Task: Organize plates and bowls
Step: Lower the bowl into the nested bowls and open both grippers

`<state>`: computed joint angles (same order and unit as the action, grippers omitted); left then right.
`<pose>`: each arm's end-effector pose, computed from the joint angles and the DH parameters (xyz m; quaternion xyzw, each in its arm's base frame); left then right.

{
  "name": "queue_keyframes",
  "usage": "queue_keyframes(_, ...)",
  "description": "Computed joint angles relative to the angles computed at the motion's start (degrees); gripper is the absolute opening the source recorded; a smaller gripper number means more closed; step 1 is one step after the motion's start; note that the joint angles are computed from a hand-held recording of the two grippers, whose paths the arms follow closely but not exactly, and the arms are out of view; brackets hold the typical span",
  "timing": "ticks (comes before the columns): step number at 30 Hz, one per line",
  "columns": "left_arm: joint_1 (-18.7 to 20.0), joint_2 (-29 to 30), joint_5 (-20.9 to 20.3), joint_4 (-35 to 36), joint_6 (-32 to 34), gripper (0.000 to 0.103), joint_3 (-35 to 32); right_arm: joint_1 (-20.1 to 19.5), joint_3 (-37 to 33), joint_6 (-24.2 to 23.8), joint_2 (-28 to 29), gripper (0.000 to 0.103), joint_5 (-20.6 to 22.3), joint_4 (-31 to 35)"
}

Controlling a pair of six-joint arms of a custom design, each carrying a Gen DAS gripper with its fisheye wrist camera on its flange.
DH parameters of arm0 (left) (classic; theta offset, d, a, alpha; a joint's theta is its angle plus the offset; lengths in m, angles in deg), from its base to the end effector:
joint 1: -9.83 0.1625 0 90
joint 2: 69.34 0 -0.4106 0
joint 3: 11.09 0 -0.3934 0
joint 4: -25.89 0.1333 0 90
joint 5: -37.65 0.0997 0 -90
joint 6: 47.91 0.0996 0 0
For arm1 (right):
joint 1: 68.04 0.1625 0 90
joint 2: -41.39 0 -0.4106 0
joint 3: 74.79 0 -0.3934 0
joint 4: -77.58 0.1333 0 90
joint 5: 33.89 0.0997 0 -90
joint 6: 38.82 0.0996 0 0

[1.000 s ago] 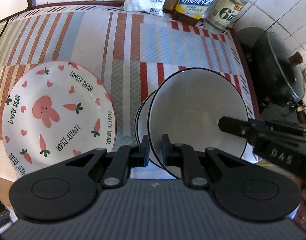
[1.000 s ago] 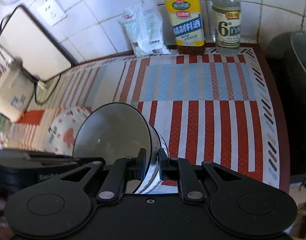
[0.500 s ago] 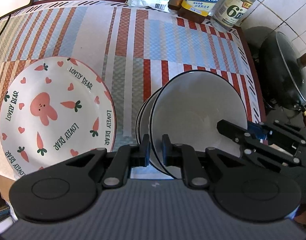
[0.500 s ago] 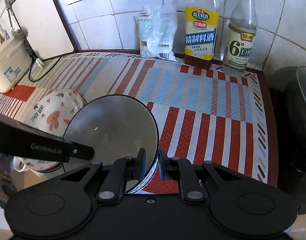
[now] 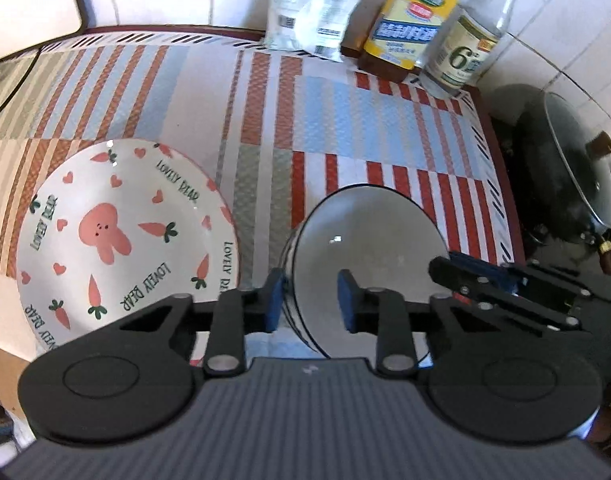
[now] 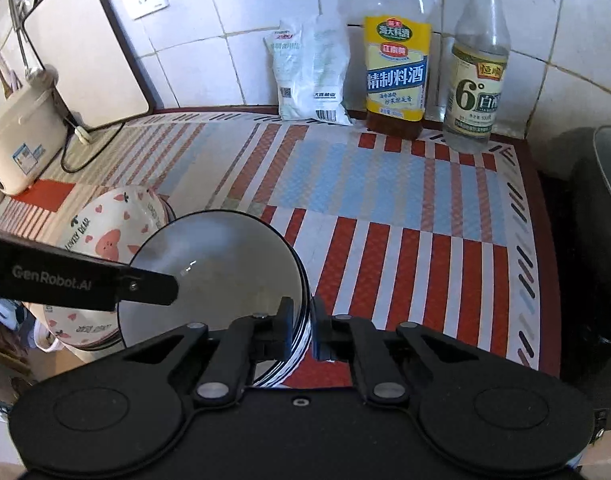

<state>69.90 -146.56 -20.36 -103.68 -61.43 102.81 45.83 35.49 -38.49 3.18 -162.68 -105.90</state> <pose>-0.0933 -0.5350 0.2486 0.1303 0.9521 -0.1245 0.2469 0.2934 -0.4879 0.0063 0.1287 -0.9199 0.2397 0.2823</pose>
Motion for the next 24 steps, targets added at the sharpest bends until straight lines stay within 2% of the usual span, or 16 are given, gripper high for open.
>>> queue_keyframes(3,0.43,0.47,0.62,1.22,-1.52,0.017,-0.55,-0.39,0.58,0.64,-0.27,0.011,1.53,-1.23)
queue_keyframes(6,-0.06,0.04,1.71,1.5,-2.79,0.017,0.39,-0.13,1.32,-0.32,-0.62,0.017,2.19,-2.88)
queue_keyframes(9,-0.76,-1.65,1.25,0.42,-3.72,0.019,1.97,0.12,3.91,-1.77,-2.27,0.017,4.48,-7.45)
queue_keyframes(10,-1.15,-2.32,1.36,-0.09,-3.71,0.021,2.6,0.15,4.63,-2.19,-2.85,0.018,5.2,-8.36)
queue_keyframes(14,-2.8,-5.75,1.11,-0.37,-4.78,0.024,4.78,0.92,8.26,-5.73,-5.25,0.032,7.45,-12.69)
queue_keyframes(16,-3.59,-7.31,0.79,0.03,-5.54,0.031,5.54,1.48,9.66,-7.33,-6.35,0.035,7.86,-13.65)
queue_keyframes(18,-4.78,-8.93,1.01,0.33,-5.98,0.033,6.55,2.14,11.02,-8.95,-7.35,0.04,8.35,-14.64)
queue_keyframes(21,-6.33,-11.28,0.85,1.32,-6.41,0.035,7.82,3.43,12.41,-11.02,-8.11,0.049,7.76,-16.01)
queue_keyframes(24,-7.44,-13.38,0.06,1.84,-6.71,0.039,9.02,4.63,13.38,-11.92,-8.53,0.053,6.8,-16.53)
